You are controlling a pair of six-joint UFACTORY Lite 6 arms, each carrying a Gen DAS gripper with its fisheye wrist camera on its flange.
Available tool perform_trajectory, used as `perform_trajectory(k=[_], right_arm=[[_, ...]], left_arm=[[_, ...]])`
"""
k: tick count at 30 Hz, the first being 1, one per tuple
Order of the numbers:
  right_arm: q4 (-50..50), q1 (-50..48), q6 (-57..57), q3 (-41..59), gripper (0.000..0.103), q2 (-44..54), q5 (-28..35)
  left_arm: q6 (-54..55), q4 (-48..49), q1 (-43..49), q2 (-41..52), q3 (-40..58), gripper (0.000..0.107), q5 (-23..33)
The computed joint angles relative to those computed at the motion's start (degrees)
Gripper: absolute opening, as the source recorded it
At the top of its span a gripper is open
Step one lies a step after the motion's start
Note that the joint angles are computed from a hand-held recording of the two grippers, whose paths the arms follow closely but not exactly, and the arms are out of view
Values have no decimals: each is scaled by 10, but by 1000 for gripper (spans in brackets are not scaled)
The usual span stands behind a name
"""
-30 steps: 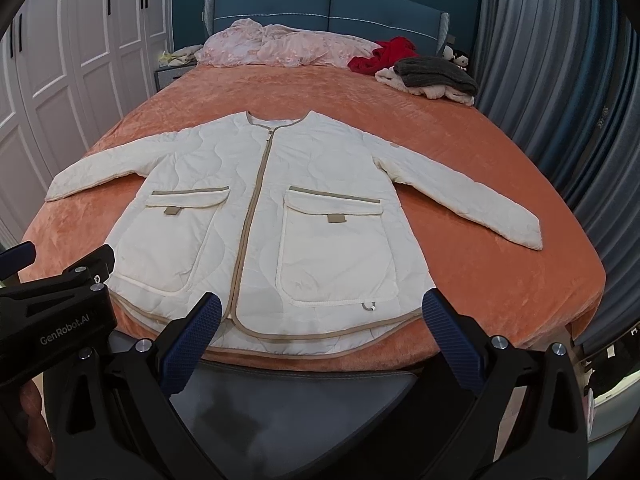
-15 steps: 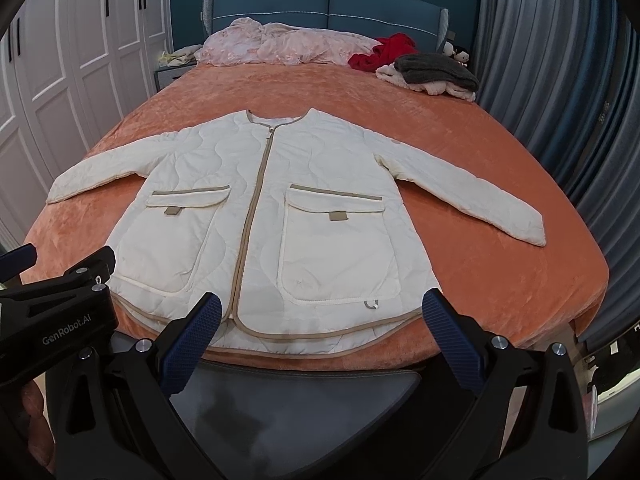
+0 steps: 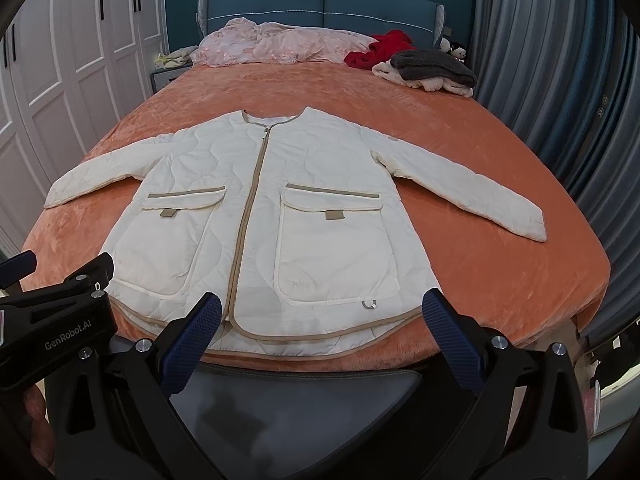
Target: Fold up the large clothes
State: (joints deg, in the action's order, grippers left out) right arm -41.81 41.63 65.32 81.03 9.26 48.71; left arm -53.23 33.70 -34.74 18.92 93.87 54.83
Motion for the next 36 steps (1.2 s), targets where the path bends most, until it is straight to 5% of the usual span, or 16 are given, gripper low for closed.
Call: perform_trajectory(k=[14,21,28,36], right_arm=[[-4,-69,-4,-27,98,-10,-65],[209,-298,-211,0,98,42,-191],[405,-513,-381,172,98,231,-248],[470,-668,-365,474,93,501,-192]], left_arm=[[12,-11,24,28,24,96,-3],[35,-24,80,101,104,96,-29],[73,-58,127,216,254,96,-22],[98,-69,158,368,466,96,49]])
